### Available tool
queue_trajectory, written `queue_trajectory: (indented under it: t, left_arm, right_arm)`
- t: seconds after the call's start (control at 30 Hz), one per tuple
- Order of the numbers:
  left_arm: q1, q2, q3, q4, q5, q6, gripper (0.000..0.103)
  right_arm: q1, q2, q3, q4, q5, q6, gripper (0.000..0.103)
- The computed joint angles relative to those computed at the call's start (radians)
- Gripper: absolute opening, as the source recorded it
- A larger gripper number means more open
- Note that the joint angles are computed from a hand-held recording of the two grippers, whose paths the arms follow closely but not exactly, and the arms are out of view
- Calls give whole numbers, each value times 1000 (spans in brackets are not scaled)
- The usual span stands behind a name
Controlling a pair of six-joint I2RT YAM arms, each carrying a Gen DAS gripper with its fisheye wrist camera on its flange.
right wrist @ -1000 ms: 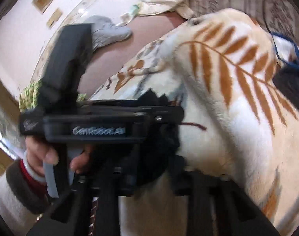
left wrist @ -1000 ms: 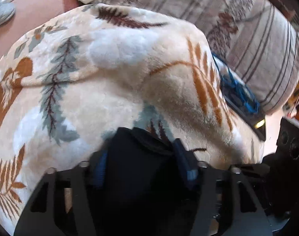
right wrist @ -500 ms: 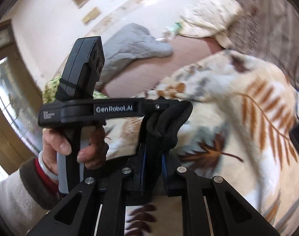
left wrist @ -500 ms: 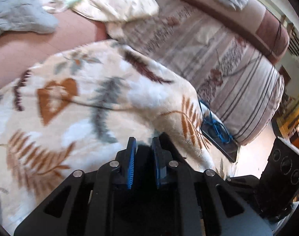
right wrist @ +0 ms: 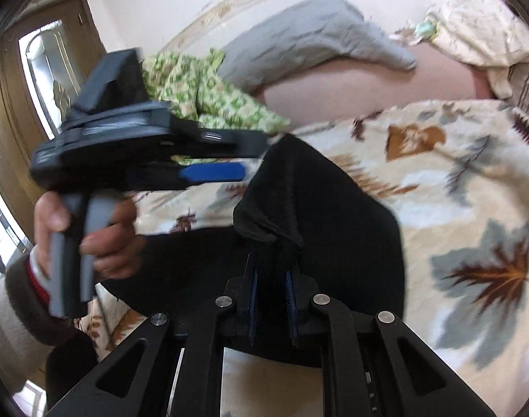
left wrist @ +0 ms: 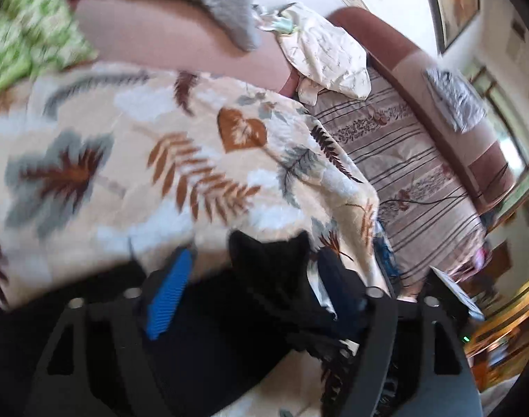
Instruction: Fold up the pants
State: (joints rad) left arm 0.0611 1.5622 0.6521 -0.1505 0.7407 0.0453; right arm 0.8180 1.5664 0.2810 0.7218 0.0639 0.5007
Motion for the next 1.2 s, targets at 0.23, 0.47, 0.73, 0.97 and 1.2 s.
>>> queue_trajectory:
  t: [0.23,0.47,0.73,0.97,1.2]
  left_arm:
    - [-2,115,-50,92,33,-25,81]
    - [-33,126,-69,137,-131,-67,24]
    - [-35,130,-78,164,-216,-71,20]
    - [40,-69,-175,129,-210,-69,68]
    - [40,-183,-261,103,-229,-76,71]
  right_arm:
    - [75,73,52,-29,23,-20,13]
    - [112,104,71,-39,16,-27,13]
    - [138,215,141,-30,-12,-22,21]
    - [27,-62,-75,-54,-52,-73,42]
    - [-152,-104,-78,-102,-85,-96,38]
